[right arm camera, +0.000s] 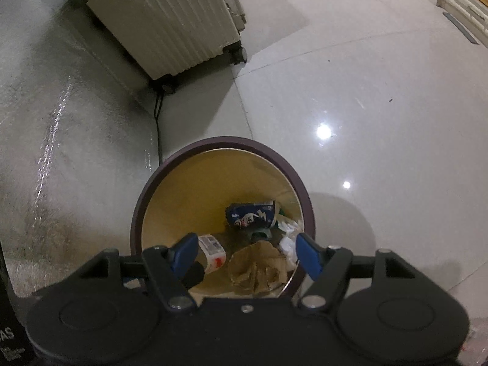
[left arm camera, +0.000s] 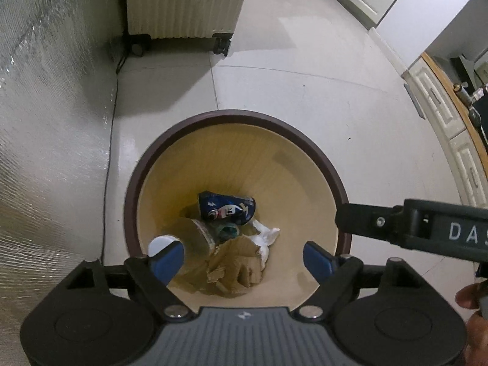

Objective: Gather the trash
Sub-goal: 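Raise both open tools away from the wastebasket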

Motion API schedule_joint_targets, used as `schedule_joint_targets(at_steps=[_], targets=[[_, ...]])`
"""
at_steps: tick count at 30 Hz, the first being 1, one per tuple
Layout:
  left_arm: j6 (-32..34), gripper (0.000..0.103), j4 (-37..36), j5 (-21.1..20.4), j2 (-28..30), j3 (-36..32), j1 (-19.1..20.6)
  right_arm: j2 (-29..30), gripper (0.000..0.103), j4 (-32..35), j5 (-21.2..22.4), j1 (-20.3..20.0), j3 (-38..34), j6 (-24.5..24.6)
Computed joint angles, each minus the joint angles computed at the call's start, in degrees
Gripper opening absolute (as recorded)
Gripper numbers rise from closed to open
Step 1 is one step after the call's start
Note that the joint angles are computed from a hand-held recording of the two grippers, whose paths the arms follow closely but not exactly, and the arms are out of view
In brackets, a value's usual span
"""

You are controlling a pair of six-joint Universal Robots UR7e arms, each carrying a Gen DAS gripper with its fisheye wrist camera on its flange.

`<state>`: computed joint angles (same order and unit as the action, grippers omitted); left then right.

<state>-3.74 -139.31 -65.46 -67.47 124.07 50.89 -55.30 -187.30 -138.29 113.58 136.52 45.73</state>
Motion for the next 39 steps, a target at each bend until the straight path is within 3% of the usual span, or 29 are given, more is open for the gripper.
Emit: schedule_joint_targets(at_steps=[12,23,32,35,39], targets=[[-2.4,0.101,6.54,1.97,-4.37,-1.86,-0.71,-1.29,0.071,5.45,-2.58,3.21,-1.21,1.94],[-4.32,0.103,12.27,5.82,-9.63,-2.24,-2.71,-4.23,0.072,13.94,-5.24,7.42,-2.01,5.9],[-5.63,0.103,16.58,8.19,-15.52,-1.47,-5.23,-6.57,0.092,23.33,-7.94,12.27,-2.79,11.52],[-6.05,0.103,18.12,8.68,-17.61,-1.22,-6.16,-7.89,0.1,29.23,-9.2,14.33,-3.46,14.56],[-6.4,0.103,19.73,8.69,-20.26,-0.71,-7.46,-9.63,0.103,37.76,-10.62,17.15,-4.67,19.34]])
